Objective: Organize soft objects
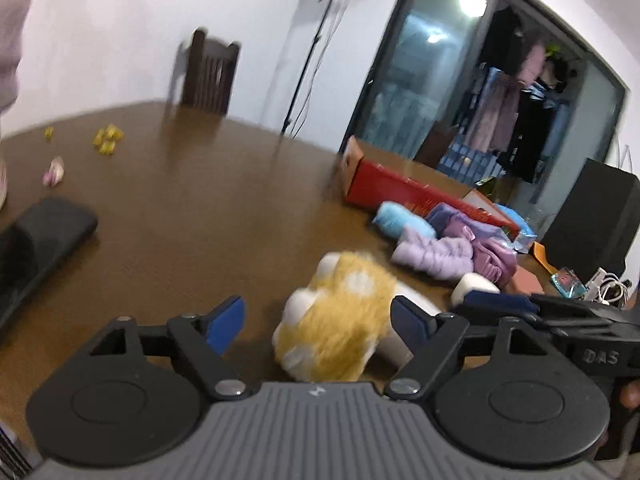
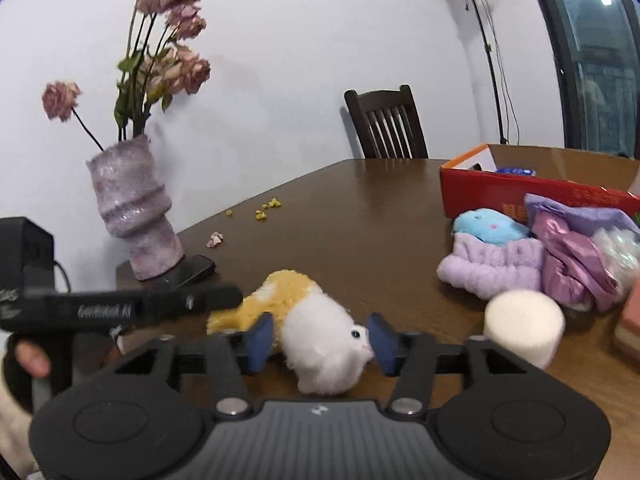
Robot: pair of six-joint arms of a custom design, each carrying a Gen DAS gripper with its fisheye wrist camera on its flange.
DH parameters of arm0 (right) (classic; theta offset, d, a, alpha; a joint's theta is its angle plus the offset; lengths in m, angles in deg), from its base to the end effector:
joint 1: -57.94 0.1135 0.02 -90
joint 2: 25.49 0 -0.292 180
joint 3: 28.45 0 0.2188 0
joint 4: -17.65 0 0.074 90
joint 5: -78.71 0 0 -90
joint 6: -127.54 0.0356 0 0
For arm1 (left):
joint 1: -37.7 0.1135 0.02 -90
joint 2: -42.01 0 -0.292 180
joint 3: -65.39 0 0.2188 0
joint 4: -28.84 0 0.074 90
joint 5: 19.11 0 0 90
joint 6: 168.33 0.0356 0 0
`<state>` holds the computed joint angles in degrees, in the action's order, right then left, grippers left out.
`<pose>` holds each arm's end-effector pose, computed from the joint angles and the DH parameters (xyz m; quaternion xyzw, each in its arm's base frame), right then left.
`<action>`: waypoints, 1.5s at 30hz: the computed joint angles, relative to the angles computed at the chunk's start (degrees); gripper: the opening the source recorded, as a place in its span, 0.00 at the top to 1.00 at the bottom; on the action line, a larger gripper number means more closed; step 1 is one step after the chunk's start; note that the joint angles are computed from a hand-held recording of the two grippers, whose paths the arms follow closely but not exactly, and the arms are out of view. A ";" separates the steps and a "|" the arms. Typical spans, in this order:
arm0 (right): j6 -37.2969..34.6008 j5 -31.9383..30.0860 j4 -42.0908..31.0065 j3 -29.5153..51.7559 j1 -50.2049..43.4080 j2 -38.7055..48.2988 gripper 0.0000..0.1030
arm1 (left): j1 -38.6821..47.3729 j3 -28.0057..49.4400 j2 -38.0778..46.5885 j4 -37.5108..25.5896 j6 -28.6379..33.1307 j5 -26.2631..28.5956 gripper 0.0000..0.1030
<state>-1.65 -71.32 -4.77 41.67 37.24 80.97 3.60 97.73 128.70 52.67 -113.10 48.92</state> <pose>0.3164 -0.0866 0.1854 -0.2669 0.8014 0.3011 0.4425 0.1920 -0.1139 0.1729 -0.0995 0.8518 -0.1389 0.4952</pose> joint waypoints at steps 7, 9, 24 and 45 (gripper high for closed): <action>-0.04 3.32 -2.38 3.29 3.56 4.24 0.55 | 5.01 -1.22 2.55 6.23 0.36 10.36 0.54; -6.40 3.17 -11.33 4.21 0.01 2.45 0.62 | 5.71 -0.58 4.23 8.56 0.70 16.42 0.55; -7.13 1.44 -13.33 -4.81 -26.63 -5.77 0.36 | -1.63 12.60 16.25 6.35 4.83 25.90 0.36; 23.51 6.81 8.39 20.24 -11.68 4.74 0.59 | 5.29 62.52 29.71 -18.41 13.02 29.36 0.76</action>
<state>21.86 -64.51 3.62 61.91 25.55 85.71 8.89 160.25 158.41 34.25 -100.08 78.28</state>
